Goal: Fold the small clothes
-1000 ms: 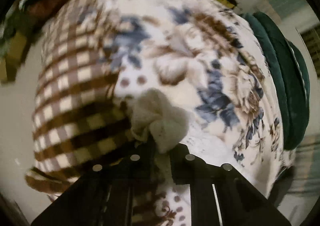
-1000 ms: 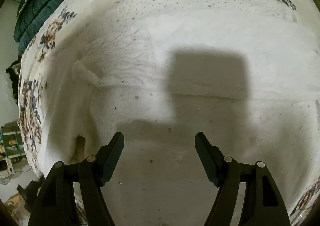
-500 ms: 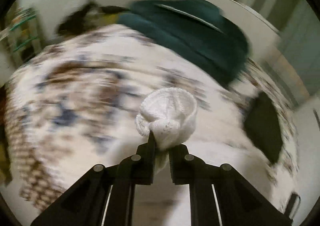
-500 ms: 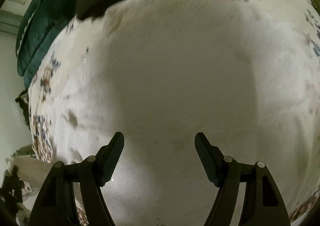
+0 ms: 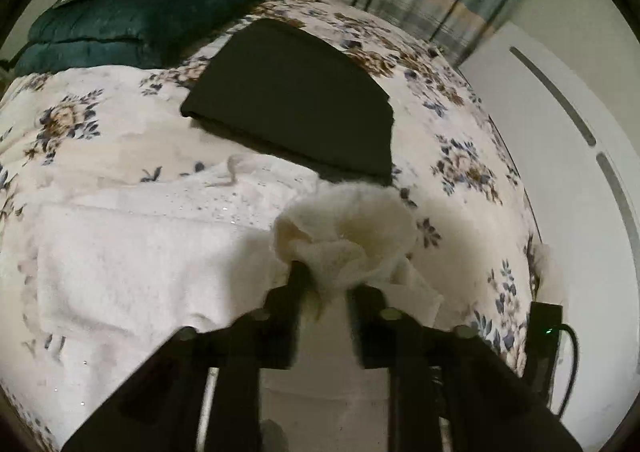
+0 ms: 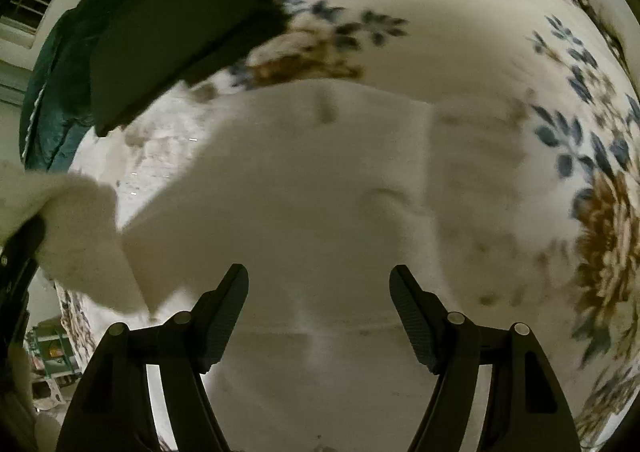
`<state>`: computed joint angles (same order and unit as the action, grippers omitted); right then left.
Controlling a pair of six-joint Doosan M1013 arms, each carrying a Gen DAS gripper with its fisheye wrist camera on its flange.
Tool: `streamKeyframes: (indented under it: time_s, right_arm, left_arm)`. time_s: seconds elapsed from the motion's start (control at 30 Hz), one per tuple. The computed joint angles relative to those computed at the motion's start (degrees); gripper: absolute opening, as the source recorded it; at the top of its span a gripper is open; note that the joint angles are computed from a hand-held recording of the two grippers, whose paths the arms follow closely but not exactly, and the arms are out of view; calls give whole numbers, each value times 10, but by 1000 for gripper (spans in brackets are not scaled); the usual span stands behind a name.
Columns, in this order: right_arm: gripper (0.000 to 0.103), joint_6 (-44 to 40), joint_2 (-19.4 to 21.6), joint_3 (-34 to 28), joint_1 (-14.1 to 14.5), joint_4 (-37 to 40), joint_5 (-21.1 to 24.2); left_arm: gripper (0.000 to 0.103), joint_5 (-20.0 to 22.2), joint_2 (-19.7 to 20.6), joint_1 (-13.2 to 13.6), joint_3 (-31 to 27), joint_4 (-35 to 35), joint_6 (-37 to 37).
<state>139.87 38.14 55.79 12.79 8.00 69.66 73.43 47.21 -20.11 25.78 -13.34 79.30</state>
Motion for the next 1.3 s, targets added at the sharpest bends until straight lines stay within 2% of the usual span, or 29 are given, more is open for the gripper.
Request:
streamKeyframes:
  time_s: [0.03,0.07,0.13,0.27,0.33,0.4,0.5,0.6,0.63,0.67,0.7,0.73,0.8,0.9,1.1,1.2,1.3]
  right_arm:
    - [75,-3,-6,11,-4,8,-5]
    - [75,-5,-11,19,-6,14,-10]
    - [75,-7,-19,32,-9,23,-22]
    - [75,-11,-26,44,-19,66,-59]
    - [75,-19,-15,30,-24,89,-78]
    - [75,-23,10,-8,-26,93,-74]
    - [75,-23,60,-80,-28,88,-48]
    - [75,-4,124,-176,-29,88,17]
    - [62,3,143,-208,-29,83,42]
    - [24,6,150,-223,-26,73,51]
    - [10,8,159,-246,-21,50,72]
    - [7,8,159,-253,-17,28,76]
    - [5,10,133,-222,-10,2,46]
    - [5,20,91,-172,-5,-28,22]
    - [5,52,43,-96,-15,-59,47]
    - [5,55,36,-68,-22,-53,60]
    - [6,50,44,-66,-21,-59,85]
  left_arm:
    - [44,-18,-11,0,19,-2,6]
    - [70,-36,-21,3,38,1,9]
    - [98,-61,-39,5,72,20,3]
    - [99,-102,-75,20,143,96,-3]
    - [99,-101,-90,31,172,156,-24]
    - [99,-90,-97,38,189,216,-46]
    - [99,-64,-100,50,205,269,-71]
    - [99,-46,-103,61,218,293,-106]
    - [99,-43,-104,63,222,297,-116]
    - [99,-40,-104,65,225,301,-126]
    - [99,-36,-103,67,224,300,-133]
    - [99,-33,-102,69,223,299,-137]
    - [99,-36,-101,72,221,297,-146]
    - [99,-38,-92,76,204,282,-146]
    - [99,-21,-43,76,128,257,-113]
    - [99,-1,-7,73,75,234,-73]
    - [99,30,30,66,21,234,-30]
